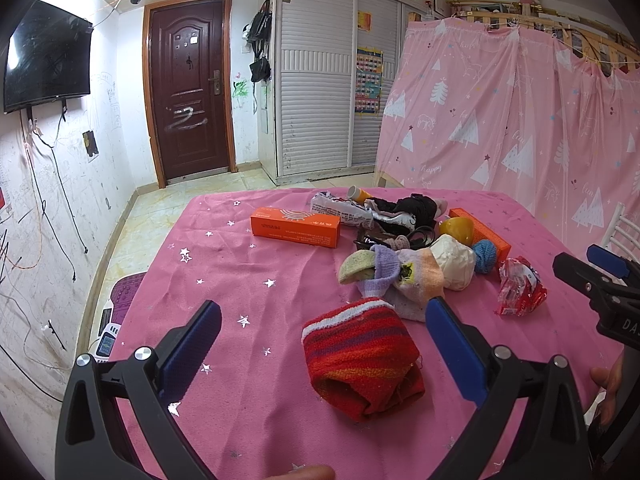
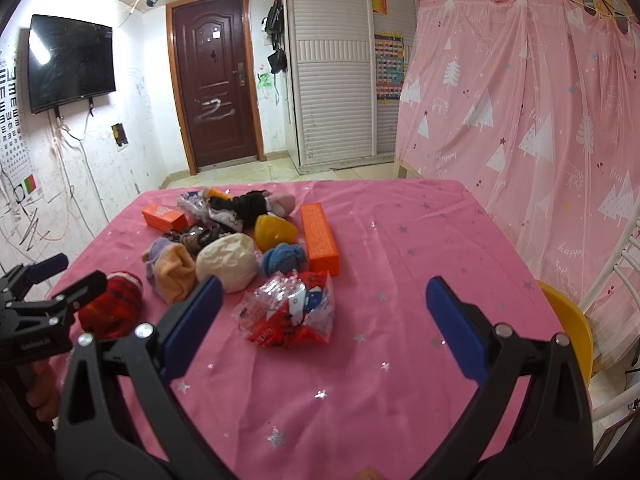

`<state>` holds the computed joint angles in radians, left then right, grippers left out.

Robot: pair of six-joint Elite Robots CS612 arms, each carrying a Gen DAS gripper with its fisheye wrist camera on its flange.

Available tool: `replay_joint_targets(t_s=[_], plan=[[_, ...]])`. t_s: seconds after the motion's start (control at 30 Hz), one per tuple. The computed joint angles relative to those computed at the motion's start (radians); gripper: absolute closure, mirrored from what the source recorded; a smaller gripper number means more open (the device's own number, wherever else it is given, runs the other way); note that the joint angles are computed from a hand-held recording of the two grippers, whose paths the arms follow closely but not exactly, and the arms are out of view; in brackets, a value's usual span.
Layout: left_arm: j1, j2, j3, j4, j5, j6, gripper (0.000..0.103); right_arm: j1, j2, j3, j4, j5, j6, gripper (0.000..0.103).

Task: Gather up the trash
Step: 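Grasp the red striped sock with the left tool while the right tool grasps the plastic bag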

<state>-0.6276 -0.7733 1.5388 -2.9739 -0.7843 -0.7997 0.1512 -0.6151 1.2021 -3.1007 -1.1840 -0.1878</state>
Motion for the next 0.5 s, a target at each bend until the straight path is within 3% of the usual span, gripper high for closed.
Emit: replay_joint_targets(t_s=[0.13, 0.3, 0.5], plan=[[0.009, 0.0, 0.004, -0.017, -0.033, -0.014, 0.008, 0.005, 0.002, -0.017, 0.06, 0.013, -0.018, 0.006], [0.019, 0.003, 0.0, -0.025, -0.06, -0.018, 0.01, -0.016, 0.009, -0.059, 0.174, 0.138, -0.05, 0.006], [0.023, -0.002, -0.019, 0.066, -0.098, -0.041, 0.033, -0.011, 0.018, -0.113, 0.347, 0.149, -0.178, 0.006]])
